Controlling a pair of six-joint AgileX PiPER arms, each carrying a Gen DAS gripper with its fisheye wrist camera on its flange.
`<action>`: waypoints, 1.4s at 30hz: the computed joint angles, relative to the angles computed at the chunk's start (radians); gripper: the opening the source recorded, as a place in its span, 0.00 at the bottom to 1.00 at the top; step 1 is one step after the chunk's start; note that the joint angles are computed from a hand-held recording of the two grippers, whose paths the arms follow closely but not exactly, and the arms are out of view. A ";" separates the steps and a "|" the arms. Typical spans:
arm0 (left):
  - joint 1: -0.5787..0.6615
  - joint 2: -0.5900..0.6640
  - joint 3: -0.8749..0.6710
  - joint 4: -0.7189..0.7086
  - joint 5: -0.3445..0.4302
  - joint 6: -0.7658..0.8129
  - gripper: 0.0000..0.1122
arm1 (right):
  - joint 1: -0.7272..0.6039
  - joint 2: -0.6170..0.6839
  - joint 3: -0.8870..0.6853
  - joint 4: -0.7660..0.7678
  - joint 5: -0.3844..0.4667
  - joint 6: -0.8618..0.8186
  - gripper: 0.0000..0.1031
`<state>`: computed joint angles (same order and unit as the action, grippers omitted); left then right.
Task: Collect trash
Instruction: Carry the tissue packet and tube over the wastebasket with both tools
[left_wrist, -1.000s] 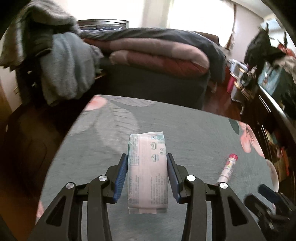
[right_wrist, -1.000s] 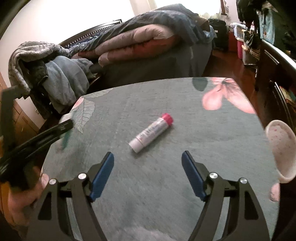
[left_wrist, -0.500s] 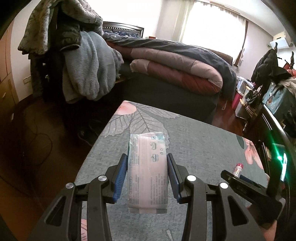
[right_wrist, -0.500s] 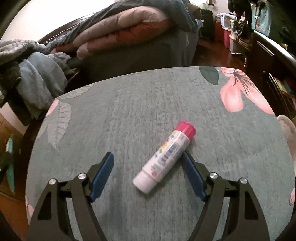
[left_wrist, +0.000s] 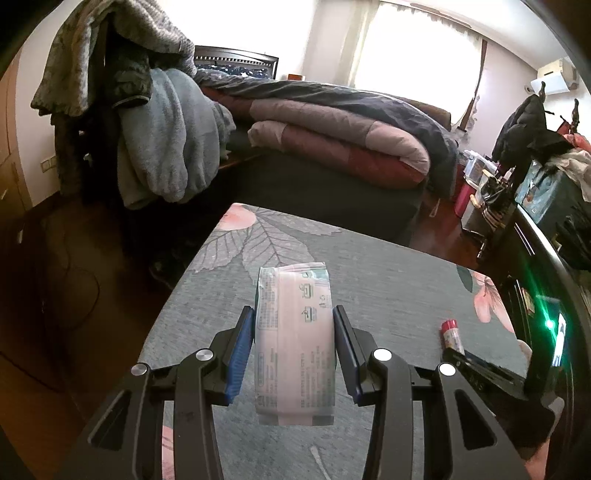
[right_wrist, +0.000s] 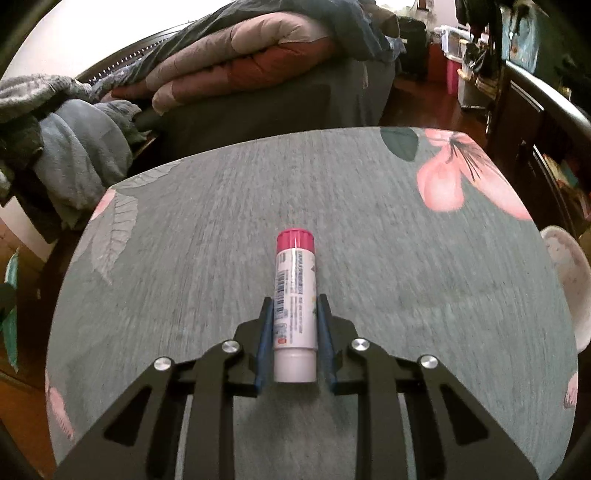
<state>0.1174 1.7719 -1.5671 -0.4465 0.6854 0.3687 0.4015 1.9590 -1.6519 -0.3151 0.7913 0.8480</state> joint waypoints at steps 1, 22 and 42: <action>-0.006 -0.012 0.009 0.005 -0.001 -0.006 0.38 | -0.005 -0.034 0.048 0.011 -0.025 -0.003 0.23; -0.356 -0.215 0.131 0.175 -0.019 -0.199 0.39 | -0.110 -0.660 0.667 0.016 -0.179 0.002 0.23; -0.822 0.107 -0.316 0.223 0.081 -0.286 0.39 | -0.904 -0.909 0.866 0.589 -0.181 -0.810 0.23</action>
<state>-0.7047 1.8785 -1.8831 -0.2238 0.7662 0.0824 -0.5022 1.0497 -0.7855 0.2736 0.6100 0.0381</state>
